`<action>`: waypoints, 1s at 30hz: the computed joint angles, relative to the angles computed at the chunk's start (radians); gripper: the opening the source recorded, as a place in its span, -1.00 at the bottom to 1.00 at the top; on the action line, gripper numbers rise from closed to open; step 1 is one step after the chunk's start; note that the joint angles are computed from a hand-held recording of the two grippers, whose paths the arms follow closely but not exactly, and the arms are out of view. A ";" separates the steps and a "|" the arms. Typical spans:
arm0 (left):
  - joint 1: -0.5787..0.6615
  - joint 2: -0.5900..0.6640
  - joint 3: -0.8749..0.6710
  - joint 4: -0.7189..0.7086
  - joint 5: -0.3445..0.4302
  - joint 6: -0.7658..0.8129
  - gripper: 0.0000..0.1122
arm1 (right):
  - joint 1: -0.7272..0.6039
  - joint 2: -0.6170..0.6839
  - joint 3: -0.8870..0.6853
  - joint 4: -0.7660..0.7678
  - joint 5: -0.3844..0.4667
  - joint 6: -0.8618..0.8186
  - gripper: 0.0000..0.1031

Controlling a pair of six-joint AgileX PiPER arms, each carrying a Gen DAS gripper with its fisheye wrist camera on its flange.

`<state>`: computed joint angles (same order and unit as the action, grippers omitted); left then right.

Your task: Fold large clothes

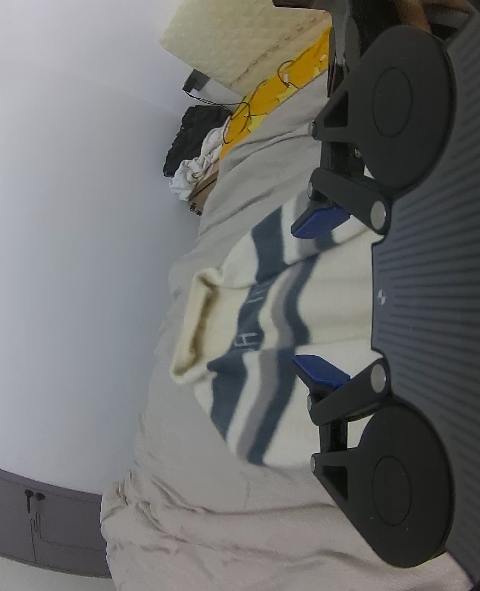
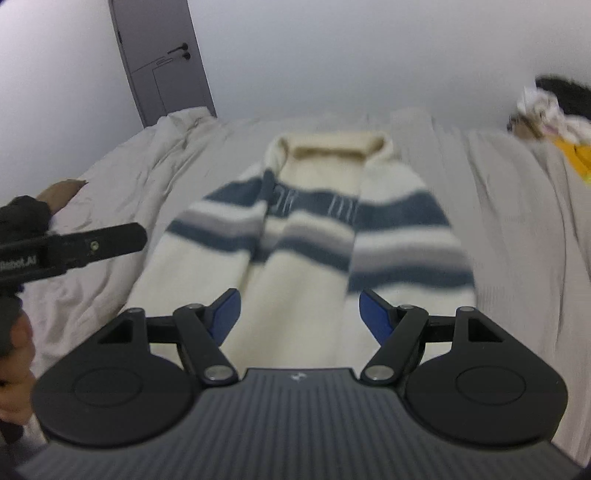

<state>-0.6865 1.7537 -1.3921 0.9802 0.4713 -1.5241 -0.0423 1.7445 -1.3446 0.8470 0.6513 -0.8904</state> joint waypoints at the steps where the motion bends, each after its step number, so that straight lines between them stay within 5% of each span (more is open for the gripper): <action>1: -0.025 -0.017 0.037 0.051 0.017 -0.065 0.32 | -0.019 -0.012 0.025 0.022 0.016 -0.013 0.42; 10: -0.012 0.030 0.161 0.096 -0.097 -0.214 0.32 | -0.053 0.163 -0.017 -0.107 0.070 0.174 0.39; 16: 0.065 0.089 0.154 0.085 -0.230 -0.223 0.32 | 0.032 0.211 0.000 -0.219 -0.066 0.190 0.37; 18: 0.082 0.116 0.138 0.076 -0.248 -0.226 0.32 | 0.045 0.209 0.022 -0.220 -0.120 0.175 0.16; 23: 0.110 0.157 0.103 0.015 -0.273 -0.191 0.32 | -0.100 0.263 -0.077 -0.012 0.066 0.240 -0.58; 30: 0.103 0.145 0.128 0.151 -0.264 -0.353 0.32 | -0.147 0.204 -0.045 0.084 0.015 0.214 -0.78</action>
<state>-0.5837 1.8991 -1.2638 1.1314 0.2077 -1.8770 -0.1888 1.9489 -1.3893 0.9313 0.6667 -0.6768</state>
